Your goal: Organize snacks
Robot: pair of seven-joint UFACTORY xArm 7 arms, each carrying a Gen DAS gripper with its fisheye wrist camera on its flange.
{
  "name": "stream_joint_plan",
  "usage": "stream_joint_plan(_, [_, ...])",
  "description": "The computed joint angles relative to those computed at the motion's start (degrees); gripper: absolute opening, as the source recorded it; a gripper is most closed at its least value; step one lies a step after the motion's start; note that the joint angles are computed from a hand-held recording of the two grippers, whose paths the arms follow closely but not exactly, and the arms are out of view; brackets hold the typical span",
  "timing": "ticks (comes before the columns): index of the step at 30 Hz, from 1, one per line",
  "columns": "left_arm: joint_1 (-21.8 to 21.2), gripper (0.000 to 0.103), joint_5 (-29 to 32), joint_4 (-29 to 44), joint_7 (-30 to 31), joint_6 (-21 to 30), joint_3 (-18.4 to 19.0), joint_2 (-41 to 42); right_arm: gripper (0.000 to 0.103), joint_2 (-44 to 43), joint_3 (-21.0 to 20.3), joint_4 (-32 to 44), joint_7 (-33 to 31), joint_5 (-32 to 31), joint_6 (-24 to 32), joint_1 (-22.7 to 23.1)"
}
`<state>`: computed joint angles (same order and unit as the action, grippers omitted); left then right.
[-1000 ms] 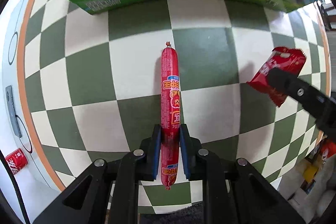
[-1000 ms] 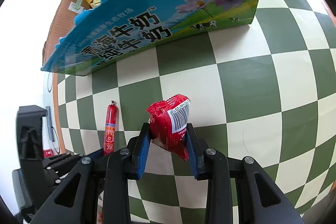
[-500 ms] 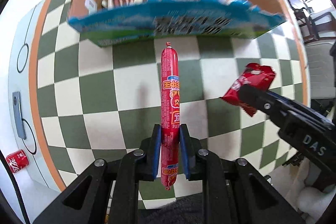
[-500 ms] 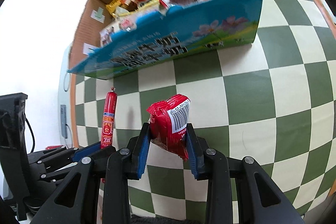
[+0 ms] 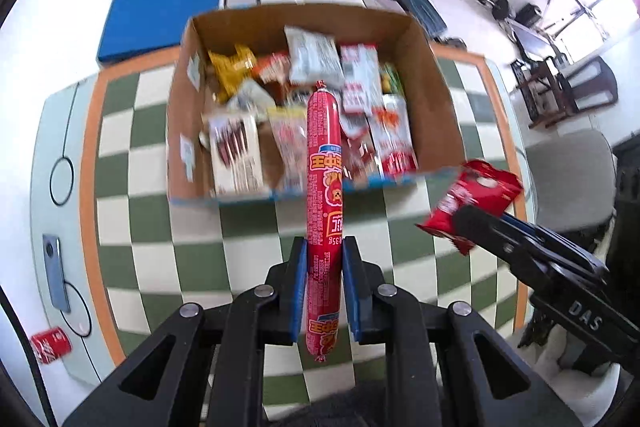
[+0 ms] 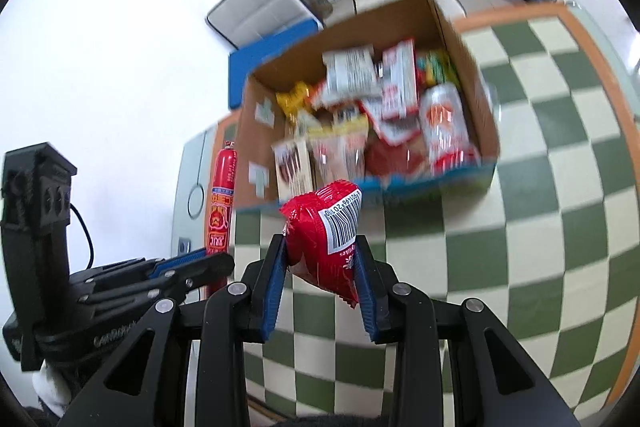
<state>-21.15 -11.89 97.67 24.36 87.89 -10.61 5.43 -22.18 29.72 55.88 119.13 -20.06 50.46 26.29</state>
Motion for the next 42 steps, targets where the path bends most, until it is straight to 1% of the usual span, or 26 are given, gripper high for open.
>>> stream_joint_plan(2, [-0.85, 0.015, 1.06, 3.75, -1.75, -0.31, -0.39, 3.79, 0.035, -1.53, -2.09, -0.44, -3.27, 0.73, 1.5, -0.06])
stream_joint_plan(4, [-2.14, 0.015, 2.9, 9.4, -3.78, 0.21, -0.6, 9.08, 0.035, -2.73, -3.66, -1.42, -6.14, 1.73, 2.08, -0.59])
stream_joint_plan(8, [-4.62, 0.015, 5.18, 20.47, -7.06, 3.29, -0.17, 19.31, 0.035, -4.03, -6.81, -3.59, -12.71, 4.06, 3.02, -2.31])
stream_joint_plan(11, [-6.57, 0.015, 6.77, 28.99, -8.56, 6.7, 0.59, 26.75, 0.035, -4.67, -8.99, -6.52, -16.1, 6.83, 0.86, -3.52])
stream_joint_plan(12, [-7.18, 0.015, 7.17, 32.17, -9.07, 8.04, 0.9, 29.51, 0.035, -4.79, -9.16, -7.24, -16.61, 7.5, 0.28, -4.02])
stream_joint_plan(15, [-8.63, 0.015, 8.01, 39.61, -9.89, 11.85, 1.81, 35.69, 0.035, -4.19, -10.77, -9.81, -19.53, 10.43, -2.91, -4.85])
stream_joint_plan(18, [-9.53, 0.015, 8.38, 45.38, -10.57, 14.92, 2.69, 40.45, 0.035, -2.5, -11.86, -11.54, -22.1, 13.12, -5.87, -5.32])
stream_joint_plan(23, [-9.89, 0.015, 8.34, 49.88, -10.97, 17.78, 3.52, 44.58, 0.035, 0.31, -12.72, -12.65, -25.0, 15.79, -8.54, -5.62])
stream_joint_plan(26, [-9.77, 0.015, 8.26, 47.99, -10.63, 17.25, 3.72, 43.94, 0.036, 1.75, -13.05, -12.77, -26.1, 16.79, -9.36, -5.62])
stream_joint_plan(27, [-10.0, 0.016, 8.59, 48.52, -10.31, 17.92, 3.8, 44.27, 0.036, 1.93, -13.06, -12.87, -26.25, 17.03, -9.61, -5.57])
stream_joint_plan(29, [-10.51, 0.016, 9.38, 48.88, -9.94, 18.81, 4.18, 44.42, 0.037, 2.52, -13.76, -13.14, -27.58, 18.51, -10.2, -5.12])
stream_joint_plan(30, [-10.72, 0.016, 9.91, 47.41, -10.26, 18.36, 4.57, 43.51, 0.038, 2.73, -14.13, -13.52, -27.86, 19.72, -10.88, -4.88])
stream_joint_plan(31, [-10.78, 0.016, 10.09, 47.44, -10.51, 18.39, 4.63, 43.53, 0.04, 2.9, -14.48, -13.78, -28.51, 20.67, -11.41, -4.64])
stream_joint_plan(32, [-10.44, 0.016, 9.63, 45.2, -10.87, 17.04, 4.39, 42.26, 0.048, 3.28, -15.28, -14.0, -29.85, 22.6, -11.73, -4.07])
stream_joint_plan(33, [-10.29, 0.016, 9.59, 43.81, -10.82, 16.35, 4.23, 41.39, 0.055, 3.33, -15.28, -14.19, -29.89, 23.15, -11.86, -4.11])
stream_joint_plan(34, [-10.21, 0.016, 9.85, 41.91, -10.5, 15.33, 4.17, 40.17, 0.071, 3.25, -15.06, -14.22, -29.71, 22.98, -11.76, -4.35])
stream_joint_plan(35, [-10.04, 0.018, 9.91, 40.61, -10.2, 14.78, 3.98, 39.32, 0.079, 3.15, -14.73, -13.88, -29.27, 22.43, -10.76, -4.7])
stream_joint_plan(37, [-9.53, 0.026, 9.68, 37.51, -10.17, 13.43, 3.63, 37.27, 0.079, 2.73, -14.42, -13.75, -28.78, 22.11, -10.2, -4.92])
stream_joint_plan(38, [-9.29, 0.036, 9.65, 36.36, -10.08, 12.83, 3.47, 36.49, 0.081, 2.52, -14.16, -13.62, -28.25, 21.81, -9.81, -5.08])
stream_joint_plan(39, [-9.15, 0.054, 9.78, 35.23, -10.03, 12.19, 3.39, 35.77, 0.084, 2.42, -13.96, -13.38, -27.82, 21.4, -9.38, -5.28])
stream_joint_plan(40, [-9.18, 0.067, 10.17, 34.0, -9.92, 11.36, 3.38, 35.06, 0.086, 2.19, -13.61, -13.13, -27.17, 20.73, -8.63, -5.5])
stream_joint_plan(41, [-9.18, 0.089, 10.59, 32.33, -9.93, 9.97, 3.42, 34.07, 0.088, 2.19, -13.23, -12.69, -26.56, 19.88, -7.68, -5.75])
stream_joint_plan(42, [-8.92, 0.091, 10.67, 30.13, -9.94, 8.0, 3.32, 32.73, 0.089, 2.32, -12.75, -11.8, -26.08, 18.64, -5.84, -6.0])
